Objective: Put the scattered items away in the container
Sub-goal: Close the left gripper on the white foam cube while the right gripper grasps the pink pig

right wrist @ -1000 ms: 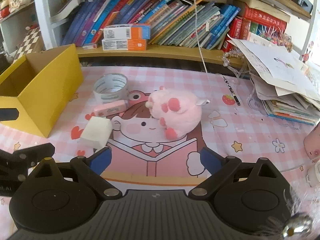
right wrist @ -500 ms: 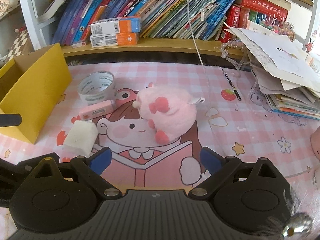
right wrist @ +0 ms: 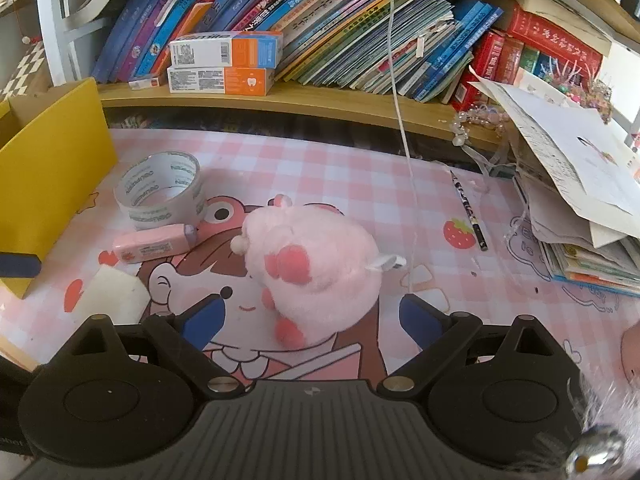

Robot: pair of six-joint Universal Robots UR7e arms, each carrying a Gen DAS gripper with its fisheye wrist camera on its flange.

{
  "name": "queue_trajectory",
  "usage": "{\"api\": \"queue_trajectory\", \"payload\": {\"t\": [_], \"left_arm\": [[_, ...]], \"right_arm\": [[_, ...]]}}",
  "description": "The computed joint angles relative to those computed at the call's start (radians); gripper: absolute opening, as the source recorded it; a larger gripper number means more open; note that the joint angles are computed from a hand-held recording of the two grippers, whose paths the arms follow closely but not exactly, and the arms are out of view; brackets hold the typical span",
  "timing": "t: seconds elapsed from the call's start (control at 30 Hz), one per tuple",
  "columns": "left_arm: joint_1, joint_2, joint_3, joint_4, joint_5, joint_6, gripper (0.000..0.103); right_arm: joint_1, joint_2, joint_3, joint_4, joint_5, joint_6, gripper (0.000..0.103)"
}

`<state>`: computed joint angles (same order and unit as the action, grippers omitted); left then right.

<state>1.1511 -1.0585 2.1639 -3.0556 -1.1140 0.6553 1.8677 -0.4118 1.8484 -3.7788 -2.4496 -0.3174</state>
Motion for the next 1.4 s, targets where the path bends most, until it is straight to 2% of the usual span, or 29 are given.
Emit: {"api": "queue_trajectory", "payload": {"t": [0.17,0.33,0.47,0.73,0.8,0.9,1.0,1.2,1.4], "left_arm": [[0.011,0.021,-0.015,0.007,-0.018,-0.006,0.096],[0.018,0.055,-0.039,0.011,-0.008,-0.020,0.095],[0.022,0.078,-0.057,0.011,-0.003,-0.026,0.091],[0.031,0.102,-0.079,0.015,-0.008,-0.031,0.077],[0.033,0.103,-0.079,0.009,-0.012,-0.027,0.066],[0.033,0.098,-0.080,0.012,-0.013,-0.035,0.052],[0.030,0.083,-0.079,0.048,-0.017,-0.049,0.044],[0.029,0.049,-0.070,0.100,-0.028,-0.063,0.038],[0.018,-0.011,-0.027,0.096,-0.045,-0.048,0.036]], "right_arm": [[-0.021,0.005,-0.019,0.014,0.008,-0.031,0.095],[-0.044,0.013,-0.048,0.037,0.006,-0.049,0.095],[-0.056,0.020,-0.070,0.047,0.017,-0.064,0.095],[-0.066,0.032,-0.098,0.078,0.041,-0.086,0.078],[-0.066,0.040,-0.103,0.064,0.036,-0.099,0.074],[-0.062,0.039,-0.100,0.056,0.031,-0.085,0.071],[-0.058,0.033,-0.088,0.057,0.030,-0.065,0.068],[-0.039,0.009,-0.035,0.052,0.041,-0.017,0.067],[-0.003,-0.007,0.019,0.026,0.031,0.021,0.066]]}}
